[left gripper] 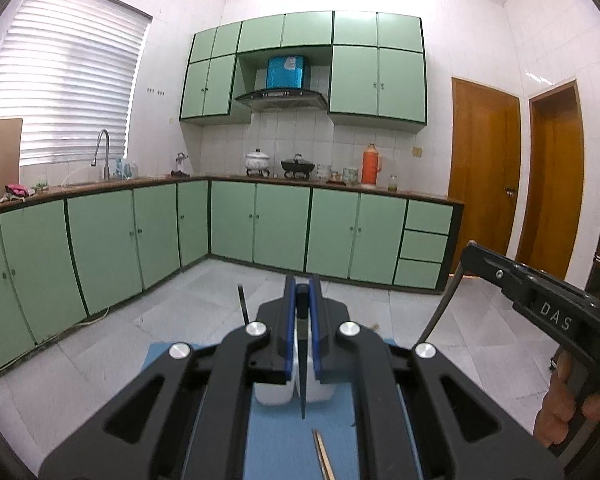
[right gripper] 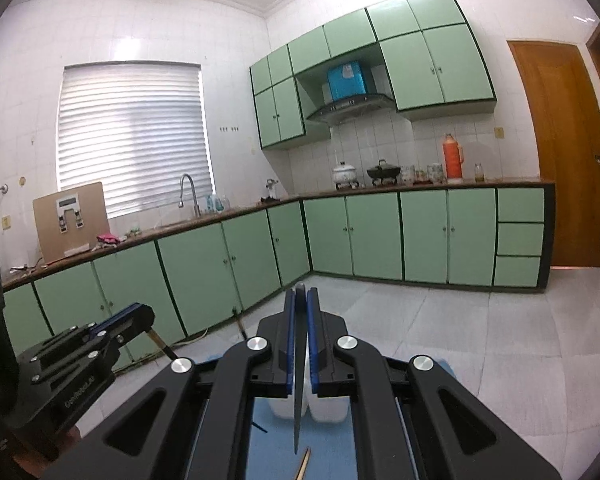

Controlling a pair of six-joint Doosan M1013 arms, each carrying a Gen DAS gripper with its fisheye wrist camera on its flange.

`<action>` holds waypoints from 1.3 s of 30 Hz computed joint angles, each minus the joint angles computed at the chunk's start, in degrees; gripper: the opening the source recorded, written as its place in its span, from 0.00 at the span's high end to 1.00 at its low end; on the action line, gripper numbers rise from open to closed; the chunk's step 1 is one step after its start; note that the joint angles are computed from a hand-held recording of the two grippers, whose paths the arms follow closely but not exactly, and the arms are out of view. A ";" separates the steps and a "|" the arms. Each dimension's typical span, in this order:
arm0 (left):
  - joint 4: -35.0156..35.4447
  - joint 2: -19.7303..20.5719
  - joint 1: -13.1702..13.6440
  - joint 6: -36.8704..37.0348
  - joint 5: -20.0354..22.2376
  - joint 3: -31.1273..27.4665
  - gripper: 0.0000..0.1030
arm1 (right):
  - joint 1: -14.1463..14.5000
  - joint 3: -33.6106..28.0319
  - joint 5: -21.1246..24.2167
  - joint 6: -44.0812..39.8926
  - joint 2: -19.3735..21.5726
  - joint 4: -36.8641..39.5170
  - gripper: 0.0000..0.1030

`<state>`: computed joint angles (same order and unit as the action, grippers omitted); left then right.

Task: Organize utensils
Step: 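Lift and carry both chopsticks over the white holder with both tools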

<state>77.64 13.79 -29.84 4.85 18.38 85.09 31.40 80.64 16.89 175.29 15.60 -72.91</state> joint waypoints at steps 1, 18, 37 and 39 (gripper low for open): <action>-0.04 0.58 0.29 0.30 0.02 -1.08 0.95 | -0.25 -0.90 -0.07 -0.66 0.43 0.61 0.94; -2.61 7.49 2.37 3.57 0.36 -13.08 0.95 | -2.93 -12.51 0.61 -9.42 7.03 7.49 0.94; -18.95 16.10 4.08 19.79 3.36 -22.02 0.95 | -4.65 -23.18 1.89 -26.74 16.94 24.11 0.95; -20.84 16.67 4.40 21.51 3.69 -22.41 0.95 | -4.68 -23.20 2.15 -28.99 17.29 26.32 0.95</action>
